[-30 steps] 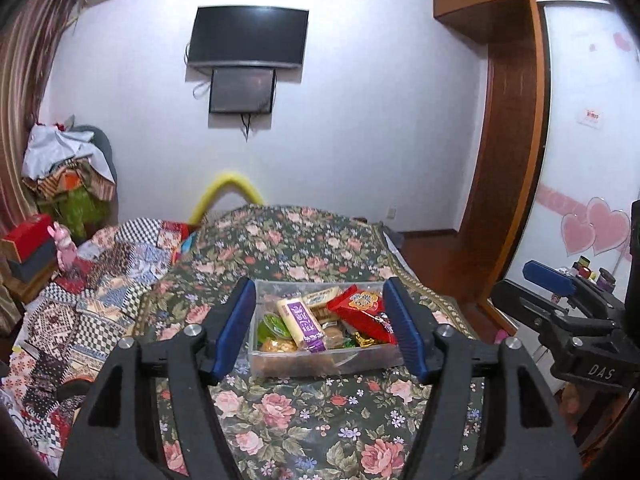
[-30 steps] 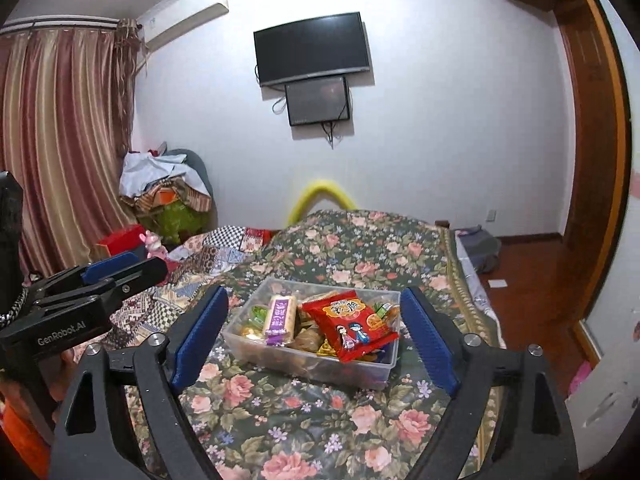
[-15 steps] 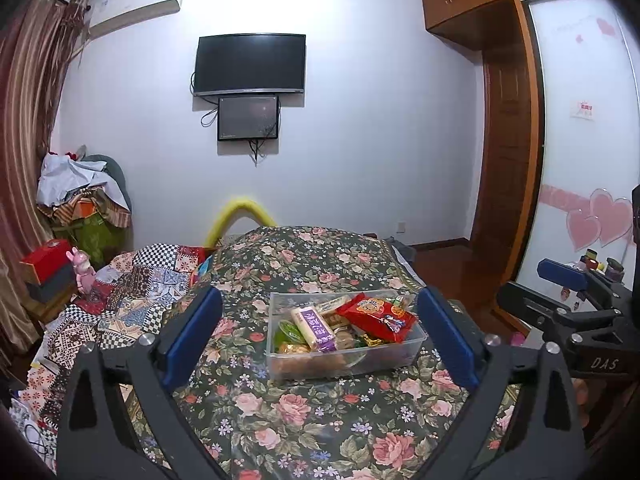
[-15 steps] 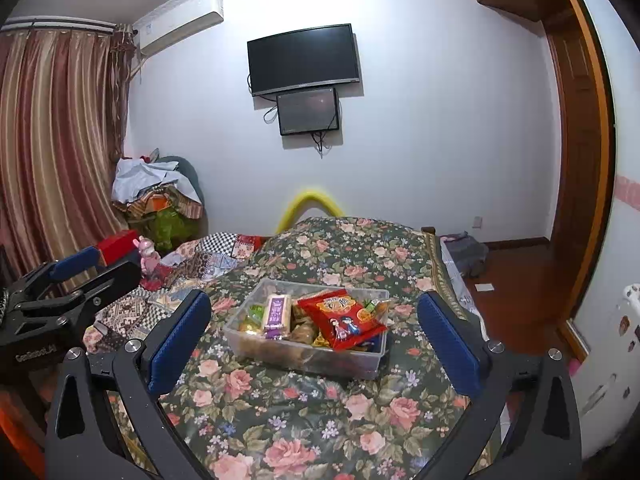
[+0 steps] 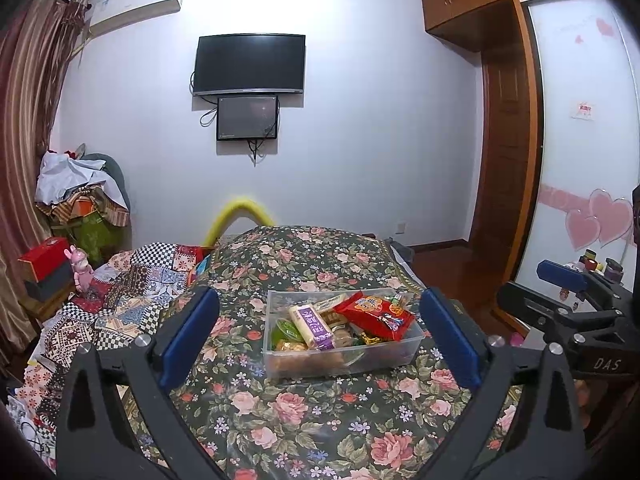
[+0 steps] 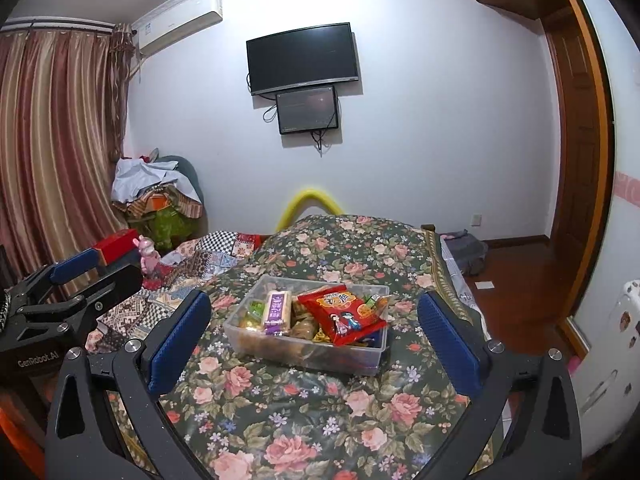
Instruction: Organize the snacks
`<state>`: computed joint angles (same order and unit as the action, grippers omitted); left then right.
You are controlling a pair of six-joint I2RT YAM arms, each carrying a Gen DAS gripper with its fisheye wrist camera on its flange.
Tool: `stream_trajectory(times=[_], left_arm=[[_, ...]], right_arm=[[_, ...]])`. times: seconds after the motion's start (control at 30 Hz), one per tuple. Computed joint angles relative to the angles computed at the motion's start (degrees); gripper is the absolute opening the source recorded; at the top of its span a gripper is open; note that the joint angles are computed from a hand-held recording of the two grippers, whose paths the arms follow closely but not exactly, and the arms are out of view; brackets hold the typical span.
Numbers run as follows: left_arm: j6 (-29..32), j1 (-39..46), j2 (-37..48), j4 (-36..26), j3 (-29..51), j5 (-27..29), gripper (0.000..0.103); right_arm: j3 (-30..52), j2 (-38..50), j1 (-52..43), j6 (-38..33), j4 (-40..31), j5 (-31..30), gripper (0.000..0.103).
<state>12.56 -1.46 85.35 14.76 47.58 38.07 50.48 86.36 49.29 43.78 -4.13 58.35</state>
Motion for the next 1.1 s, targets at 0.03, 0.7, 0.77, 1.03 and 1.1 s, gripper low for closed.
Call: stream_trajectory(times=[0.03,0.7,0.77,1.03,1.1], left_arm=[[-0.2,0.0,0.2,-0.1,0.2,0.1,0.102],[0.0,-0.5,1.9,-0.7,0.9,-0.3,0.103],[-0.1,-0.6,1.8,-0.6,0.8,-0.5,0.103],[0.4,-0.6,1.9,-0.7,0.9,0.2,0.103],[0.4,-0.7,1.7,-0.2,0.5,0.0,0.103]], right_arm=[[0.1,0.1,0.1,0.0,-0.1,0.1,0.103],[0.4,-0.2,0.0,0.6,-1.1,0.0,0.103],[0.4,-0.1,0.0,0.5,-1.0,0.0,0.103],[0.4,-0.1,-0.2,0.8,-1.3,0.0,0.103],[0.4,-0.1,-0.2,0.8,-1.2,-0.1,0.103]])
